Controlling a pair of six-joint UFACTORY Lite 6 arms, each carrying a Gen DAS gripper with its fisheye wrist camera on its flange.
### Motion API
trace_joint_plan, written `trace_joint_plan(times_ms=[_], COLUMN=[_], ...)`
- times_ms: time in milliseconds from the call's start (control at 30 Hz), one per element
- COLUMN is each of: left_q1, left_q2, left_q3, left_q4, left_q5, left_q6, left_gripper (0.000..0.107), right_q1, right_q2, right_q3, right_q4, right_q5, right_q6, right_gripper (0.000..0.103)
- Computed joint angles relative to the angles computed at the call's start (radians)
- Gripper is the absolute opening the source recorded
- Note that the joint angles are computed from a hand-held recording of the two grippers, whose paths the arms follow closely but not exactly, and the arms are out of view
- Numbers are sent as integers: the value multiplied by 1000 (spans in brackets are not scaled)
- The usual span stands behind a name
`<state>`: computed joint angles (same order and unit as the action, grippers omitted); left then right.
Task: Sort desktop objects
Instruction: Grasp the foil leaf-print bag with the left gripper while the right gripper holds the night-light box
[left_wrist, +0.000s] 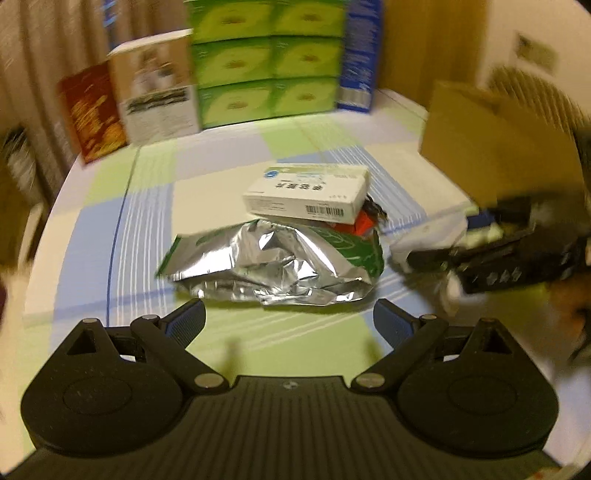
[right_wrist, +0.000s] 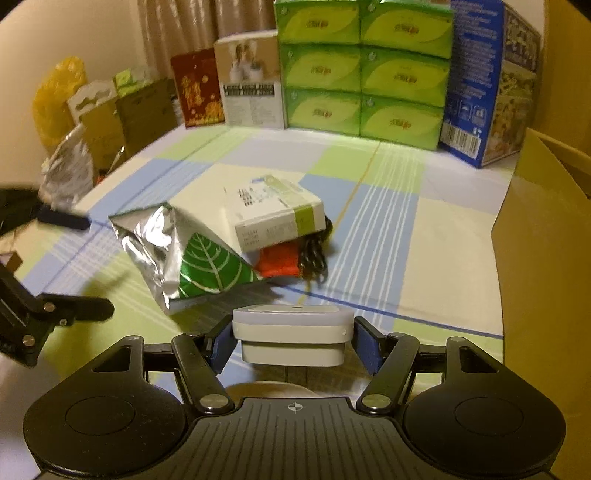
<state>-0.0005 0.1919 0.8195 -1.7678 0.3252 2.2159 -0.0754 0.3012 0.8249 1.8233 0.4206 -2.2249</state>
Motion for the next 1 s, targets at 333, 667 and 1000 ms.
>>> trace_joint_plan(times_ms=[333, 667, 1000], left_q1=[30, -45, -72], left_q2=[269, 493, 632], left_q3=[332, 640, 878], left_q4=[423, 918, 1250], left_q5=[29, 100, 274], left_q6=[50, -194, -400], left_gripper=[95, 95, 95], right_q1=[26, 41, 40], right_q2=[54, 61, 69], right_q3=[89, 100, 116], right_q4=[-143, -176, -190], right_q5=[-56, -90, -84], right_q6=[91, 93, 129], right_gripper=[64, 62, 62])
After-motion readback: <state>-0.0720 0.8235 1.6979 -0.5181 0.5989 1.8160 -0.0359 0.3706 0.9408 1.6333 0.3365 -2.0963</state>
